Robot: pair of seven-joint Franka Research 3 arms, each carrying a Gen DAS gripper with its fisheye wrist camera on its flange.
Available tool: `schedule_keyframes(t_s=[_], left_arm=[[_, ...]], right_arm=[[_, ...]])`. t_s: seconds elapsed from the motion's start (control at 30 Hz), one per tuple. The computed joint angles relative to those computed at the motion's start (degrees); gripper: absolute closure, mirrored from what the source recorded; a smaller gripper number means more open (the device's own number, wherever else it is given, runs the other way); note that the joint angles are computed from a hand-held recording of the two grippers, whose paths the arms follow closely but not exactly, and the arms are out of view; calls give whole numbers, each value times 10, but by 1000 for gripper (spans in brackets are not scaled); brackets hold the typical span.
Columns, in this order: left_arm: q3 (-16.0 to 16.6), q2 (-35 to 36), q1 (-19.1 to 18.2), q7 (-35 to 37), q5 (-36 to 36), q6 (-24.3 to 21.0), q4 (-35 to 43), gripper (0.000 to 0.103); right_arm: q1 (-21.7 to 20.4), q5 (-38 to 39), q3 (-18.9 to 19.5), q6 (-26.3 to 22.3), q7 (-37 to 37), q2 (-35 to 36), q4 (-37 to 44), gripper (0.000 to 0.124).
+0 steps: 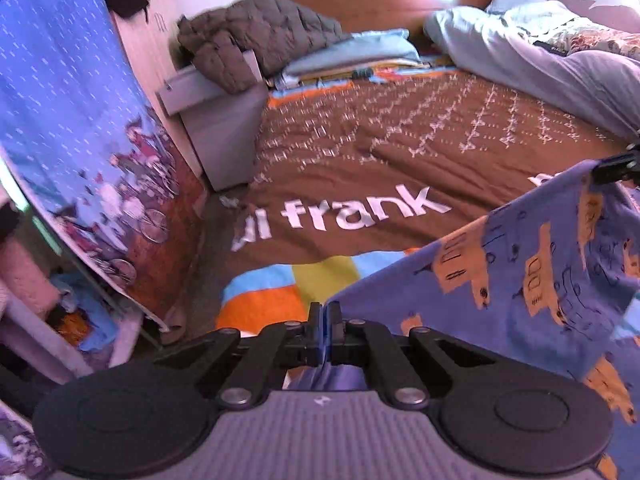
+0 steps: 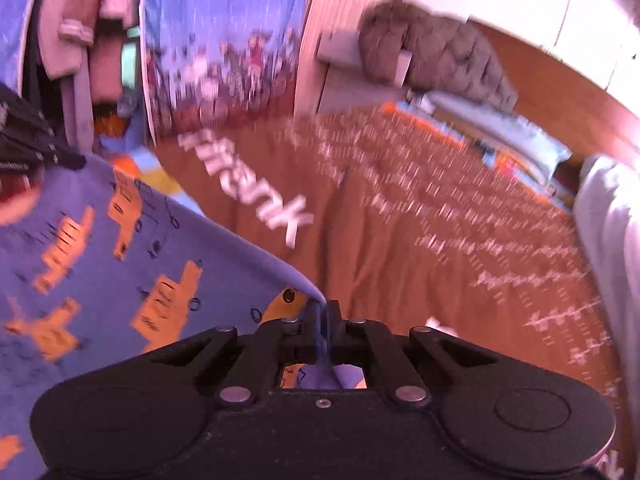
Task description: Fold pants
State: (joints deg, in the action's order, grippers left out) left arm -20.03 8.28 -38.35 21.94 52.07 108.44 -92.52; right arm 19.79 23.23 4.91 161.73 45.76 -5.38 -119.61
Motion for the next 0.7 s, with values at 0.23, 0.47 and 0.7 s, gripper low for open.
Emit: schedule_keyframes(t_s=[0.23, 0.47, 0.7], left_arm=[[-40, -73, -29, -38, -14, -36, -61, 103], [-67, -96, -23, -34, -36, -6, -105, 90], [-55, -32, -27, 98, 43, 32, -45, 44]], right_arm=[[22, 17, -12, -4, -21, -223, -172, 123], [20, -24, 9, -82, 24, -425, -320, 123], [30, -27, 6, -88, 80, -481, -388, 123]])
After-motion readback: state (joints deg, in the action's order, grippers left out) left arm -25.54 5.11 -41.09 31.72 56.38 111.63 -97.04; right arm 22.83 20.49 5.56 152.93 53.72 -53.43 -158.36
